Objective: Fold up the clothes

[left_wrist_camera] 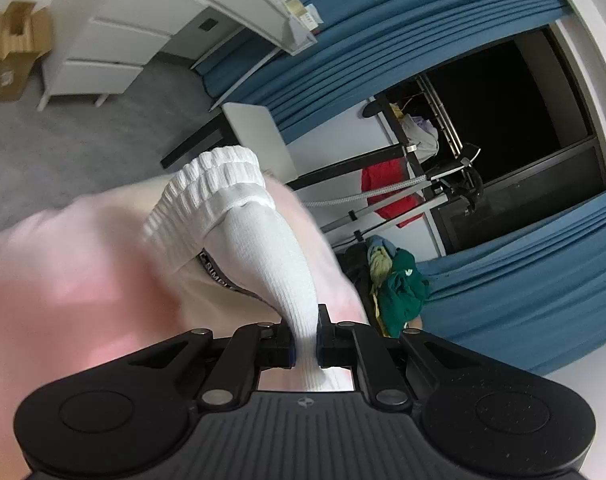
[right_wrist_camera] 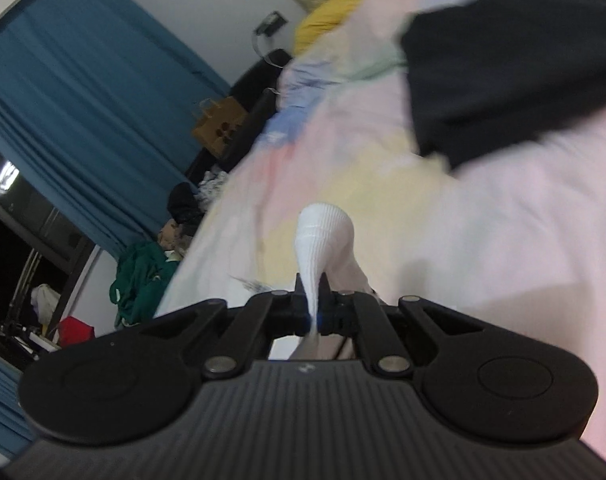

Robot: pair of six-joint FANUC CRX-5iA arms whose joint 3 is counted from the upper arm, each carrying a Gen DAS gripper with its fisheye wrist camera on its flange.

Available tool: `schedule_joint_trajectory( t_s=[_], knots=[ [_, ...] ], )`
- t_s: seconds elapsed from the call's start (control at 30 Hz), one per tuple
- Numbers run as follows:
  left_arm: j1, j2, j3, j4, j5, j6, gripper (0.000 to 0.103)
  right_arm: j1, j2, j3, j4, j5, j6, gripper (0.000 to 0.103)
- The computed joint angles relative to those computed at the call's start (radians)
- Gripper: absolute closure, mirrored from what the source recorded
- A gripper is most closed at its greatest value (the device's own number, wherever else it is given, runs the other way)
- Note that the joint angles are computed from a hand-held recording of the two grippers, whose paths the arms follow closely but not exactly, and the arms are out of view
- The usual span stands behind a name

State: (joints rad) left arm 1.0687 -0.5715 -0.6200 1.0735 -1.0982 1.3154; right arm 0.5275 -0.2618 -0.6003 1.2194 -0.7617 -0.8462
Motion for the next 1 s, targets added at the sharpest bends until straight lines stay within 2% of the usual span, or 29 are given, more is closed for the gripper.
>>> schedule_joint_trajectory(
  t_s=[0.13,0.23,0.33,0.43,0.5,0.57,0.63,0.7,0.77,0.8,0.83,0.87,0.9,1.0],
  knots=[
    [-0.272,0.174,0.193,-0.170,0.283,0.118,0.094,-0.091,0.193,0.206,0.020,0.083,0.098,0.097],
    [-0.403,0.343,0.339,-0.294,0.398,0.234,0.094,-0.130,0.369,0.376,0.015,0.091,0.183,0.098],
    [-0.493,0.523,0.493,-0.453,0.449,0.359,0.094,-0.146,0.551,0.562,-0.077,0.071,0.321,0.097],
    [-0.562,0.692,0.660,-0.658,0.441,0.520,0.094,-0.156,0.705,0.718,-0.196,0.056,0.455,0.097],
    [-0.597,0.768,0.739,-0.784,0.428,0.594,0.093,-0.154,0.786,0.802,-0.271,0.028,0.540,0.097],
    [-0.617,0.804,0.752,-0.857,0.440,0.632,0.092,-0.148,0.834,0.845,-0.314,-0.004,0.601,0.097],
    [-0.619,0.803,0.716,-0.849,0.488,0.608,0.088,-0.151,0.838,0.837,-0.326,0.025,0.628,0.094],
    [-0.613,0.783,0.668,-0.800,0.533,0.532,0.085,-0.161,0.817,0.810,-0.359,0.089,0.666,0.089],
    [-0.596,0.738,0.603,-0.727,0.552,0.445,0.059,-0.174,0.765,0.748,-0.389,0.176,0.679,0.083],
    [-0.588,0.708,0.562,-0.686,0.573,0.400,0.058,-0.182,0.729,0.692,-0.360,0.235,0.635,0.070],
    [-0.584,0.666,0.503,-0.640,0.618,0.349,0.058,-0.192,0.694,0.632,-0.316,0.298,0.575,0.057],
    [-0.580,0.623,0.439,-0.577,0.663,0.276,0.056,-0.195,0.655,0.568,-0.230,0.325,0.486,0.054],
    [-0.579,0.584,0.386,-0.528,0.694,0.217,0.056,-0.198,0.618,0.506,-0.138,0.343,0.393,0.054],
    [-0.564,0.455,0.260,-0.492,0.708,0.200,0.051,-0.204,0.504,0.346,0.086,0.382,0.143,0.052]
  ],
)
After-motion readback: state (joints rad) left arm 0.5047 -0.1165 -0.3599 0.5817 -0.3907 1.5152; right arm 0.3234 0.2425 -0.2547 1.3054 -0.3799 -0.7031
